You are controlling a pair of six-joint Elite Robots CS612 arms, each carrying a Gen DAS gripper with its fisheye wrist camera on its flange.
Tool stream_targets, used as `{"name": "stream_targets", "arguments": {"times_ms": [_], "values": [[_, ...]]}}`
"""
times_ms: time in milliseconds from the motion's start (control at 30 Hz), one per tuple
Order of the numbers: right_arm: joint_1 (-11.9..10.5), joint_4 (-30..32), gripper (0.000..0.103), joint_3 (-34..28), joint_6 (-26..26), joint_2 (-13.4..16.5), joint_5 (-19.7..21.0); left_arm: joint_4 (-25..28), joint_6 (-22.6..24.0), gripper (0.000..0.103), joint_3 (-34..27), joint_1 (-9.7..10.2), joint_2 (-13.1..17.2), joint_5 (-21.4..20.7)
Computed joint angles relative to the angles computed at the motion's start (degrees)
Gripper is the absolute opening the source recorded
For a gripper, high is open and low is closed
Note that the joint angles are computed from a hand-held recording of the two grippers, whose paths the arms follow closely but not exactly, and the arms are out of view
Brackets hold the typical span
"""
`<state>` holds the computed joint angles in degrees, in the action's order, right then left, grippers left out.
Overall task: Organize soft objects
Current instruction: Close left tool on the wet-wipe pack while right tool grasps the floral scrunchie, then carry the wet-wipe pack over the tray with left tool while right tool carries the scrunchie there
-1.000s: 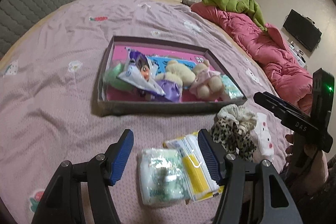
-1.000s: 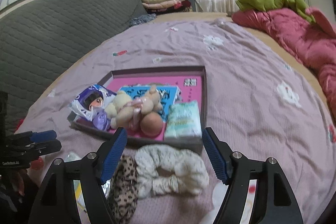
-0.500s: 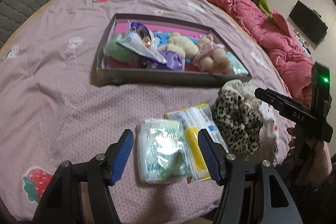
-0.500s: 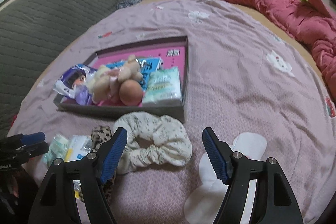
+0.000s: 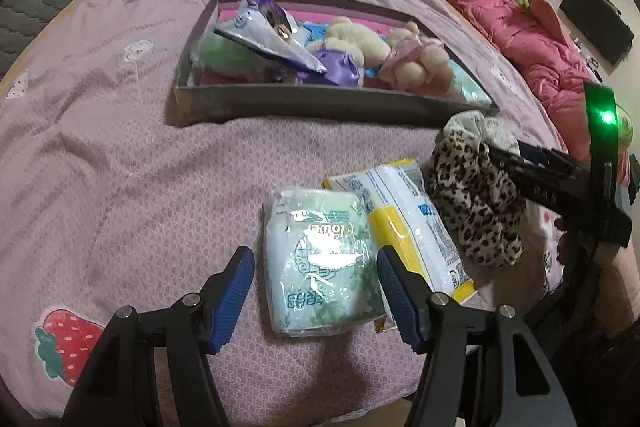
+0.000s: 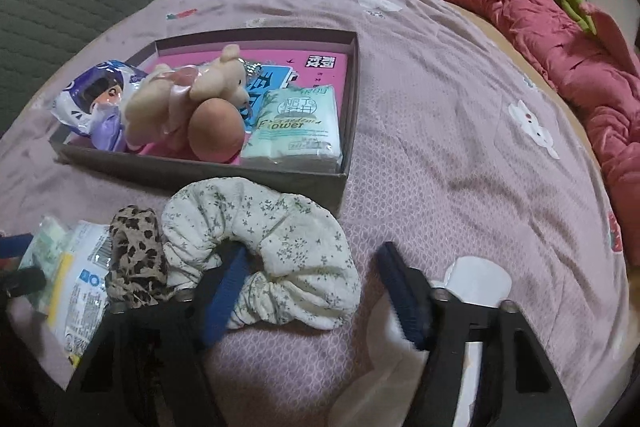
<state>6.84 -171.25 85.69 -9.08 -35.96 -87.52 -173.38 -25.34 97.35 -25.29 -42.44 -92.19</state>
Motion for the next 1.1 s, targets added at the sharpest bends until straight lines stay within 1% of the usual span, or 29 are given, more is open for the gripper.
{"name": "stream_targets", "arguments": {"times_ms": [67,200,300,400,433,467,533,633,700,800,867,900,1033,1100], "values": [[-0.02,0.52,0.056,-0.55,-0.26,0.32,0.38,0.6,0.42,0.063,-0.13,-0.14,0.07,0.05],[0.0,1.3,0.054,-1.41,-0.31,0.75,0.54,2.88,1.62,0.063,-0.79,-0.58,0.34,1.71],[-0.06,1.29,0.052,-1.74,-0.17,0.87,0.77,2.89,2.03,0.063,-0.88,-0.83,0.49,3.13],[-0.2,0.76,0.044,-1.76,0.0,0.87,1.17,2.74,2.02,0.063,-1.2,-0.68,0.79,3.48],[-0.28,0.36,0.038,-1.65,0.23,0.79,1.53,2.55,1.91,0.063,-1.39,-0.66,0.93,3.75],[-0.29,0.0,0.033,-1.45,0.44,0.67,1.82,2.1,1.73,0.058,-1.46,-0.7,1.04,4.26],[-0.55,-1.23,0.029,-1.07,1.0,0.4,2.95,2.21,1.6,0.052,-1.91,-0.53,1.28,5.06],[-0.7,-2.76,0.025,-0.47,1.0,-0.06,3.65,1.65,0.43,0.051,-2.15,0.12,1.47,3.29],[-0.85,-4.11,0.022,-0.03,1.13,-0.37,4.28,1.31,0.36,0.05,-2.1,0.33,1.44,2.82],[-1.01,-6.63,0.022,0.84,1.73,-0.93,5.62,-0.49,-0.26,0.049,-1.94,0.66,1.43,1.93],[-1.12,-9.6,0.022,1.62,1.64,-1.33,6.61,-2.94,-0.85,0.049,-1.32,0.98,1.22,1.11],[-1.1,-10.86,0.021,1.86,1.32,-1.45,6.77,-3.6,-1.05,0.049,-2.07,0.92,1.65,1.07],[-0.7,-16.9,0.021,2.61,-1.54,-1.72,6.63,-9.57,-1.18,0.049,-1.22,0.92,1.49,1.48],[-0.5,-19.03,0.021,2.76,-2.48,-1.68,6.55,-11.31,-1.31,0.049,-1.02,0.89,1.43,1.82]]}}
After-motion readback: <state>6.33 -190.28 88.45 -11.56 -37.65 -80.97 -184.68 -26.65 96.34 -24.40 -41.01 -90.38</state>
